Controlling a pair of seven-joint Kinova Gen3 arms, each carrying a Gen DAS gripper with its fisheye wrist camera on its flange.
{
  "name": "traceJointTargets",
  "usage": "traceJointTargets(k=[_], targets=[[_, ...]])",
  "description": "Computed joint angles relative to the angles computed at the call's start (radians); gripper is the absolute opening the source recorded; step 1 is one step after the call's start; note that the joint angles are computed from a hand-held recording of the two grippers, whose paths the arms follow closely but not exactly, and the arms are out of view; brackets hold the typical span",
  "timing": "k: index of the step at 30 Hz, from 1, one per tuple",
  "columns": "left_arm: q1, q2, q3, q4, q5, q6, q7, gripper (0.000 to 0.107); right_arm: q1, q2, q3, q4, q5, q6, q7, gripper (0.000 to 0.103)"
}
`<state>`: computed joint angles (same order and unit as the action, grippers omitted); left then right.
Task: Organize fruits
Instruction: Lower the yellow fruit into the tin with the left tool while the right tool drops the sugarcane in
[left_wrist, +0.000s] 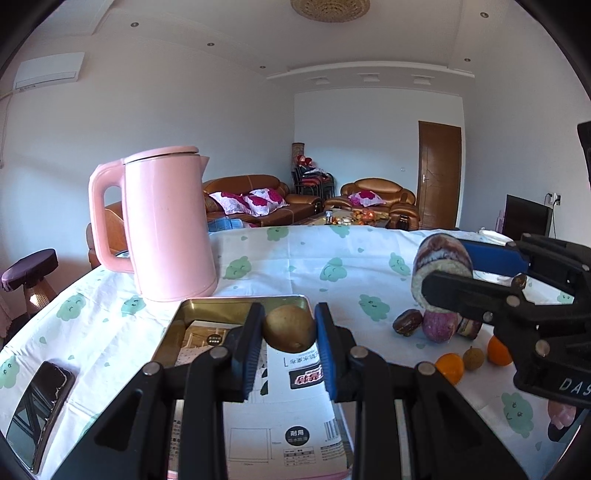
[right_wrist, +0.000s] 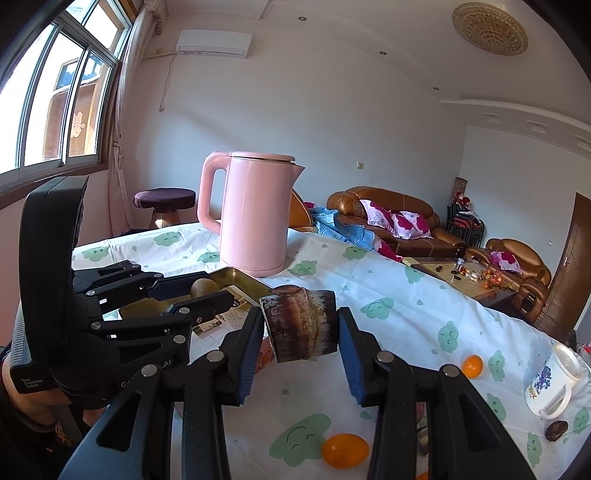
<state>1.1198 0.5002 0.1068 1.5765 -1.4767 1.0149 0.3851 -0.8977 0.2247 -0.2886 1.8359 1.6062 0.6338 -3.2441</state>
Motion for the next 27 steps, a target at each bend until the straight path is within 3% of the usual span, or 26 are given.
traceJointTargets(k=[12,27], targets=[[-0.071,-0.038,0.002,0.058,0.059,-0.047,0.015,0.029,-0.033,0.100,0.063,-0.145,-0.155,-0.085,0.223,0.042],[-0.140,-0.064,0.002,0.062,0.191,-0.117,-0.089,0.029,-0.089,0.212,0.171,-0.281,-0.441,-0.171,0.504,0.042]])
